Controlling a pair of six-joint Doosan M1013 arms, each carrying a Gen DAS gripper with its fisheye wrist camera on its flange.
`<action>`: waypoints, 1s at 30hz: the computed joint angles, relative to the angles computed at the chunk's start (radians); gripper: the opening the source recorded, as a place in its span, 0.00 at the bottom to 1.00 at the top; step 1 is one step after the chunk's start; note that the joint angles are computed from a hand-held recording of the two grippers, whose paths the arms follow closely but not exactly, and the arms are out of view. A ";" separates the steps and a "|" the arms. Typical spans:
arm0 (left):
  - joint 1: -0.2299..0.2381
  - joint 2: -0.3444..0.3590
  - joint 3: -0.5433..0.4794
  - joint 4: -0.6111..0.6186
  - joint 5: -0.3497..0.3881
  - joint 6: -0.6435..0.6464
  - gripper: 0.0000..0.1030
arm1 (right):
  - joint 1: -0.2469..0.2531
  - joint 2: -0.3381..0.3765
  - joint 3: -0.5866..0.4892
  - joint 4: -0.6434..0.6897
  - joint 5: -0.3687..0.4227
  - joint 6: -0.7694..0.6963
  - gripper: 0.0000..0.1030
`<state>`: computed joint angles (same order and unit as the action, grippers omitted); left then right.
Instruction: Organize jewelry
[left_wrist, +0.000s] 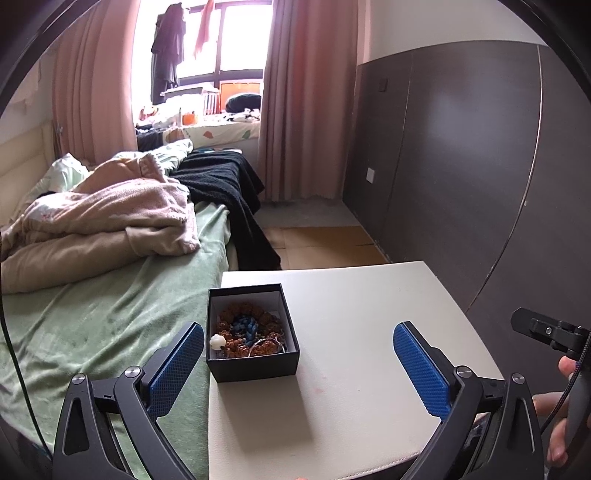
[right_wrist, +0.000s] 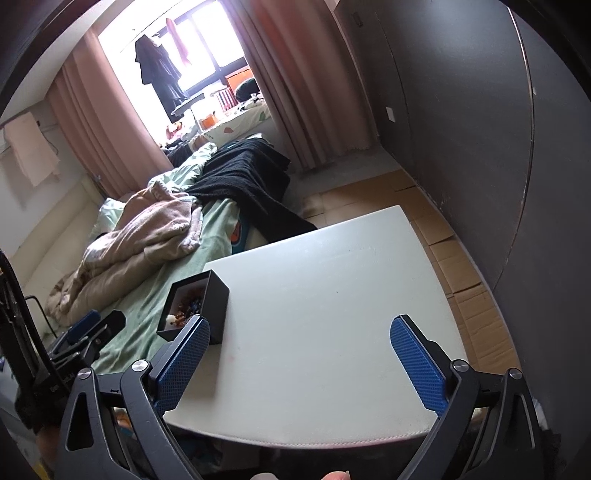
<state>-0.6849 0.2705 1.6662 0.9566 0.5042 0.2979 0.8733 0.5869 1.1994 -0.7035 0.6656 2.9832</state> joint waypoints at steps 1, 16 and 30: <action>-0.001 0.000 0.000 0.008 0.003 -0.006 0.99 | 0.001 0.001 -0.001 -0.008 0.000 0.003 1.00; 0.001 -0.003 0.012 0.116 -0.007 -0.068 0.99 | 0.007 0.012 -0.022 -0.042 0.022 0.018 1.00; 0.009 -0.008 0.014 0.079 -0.017 -0.056 0.99 | 0.008 0.016 -0.028 -0.046 0.020 0.005 1.00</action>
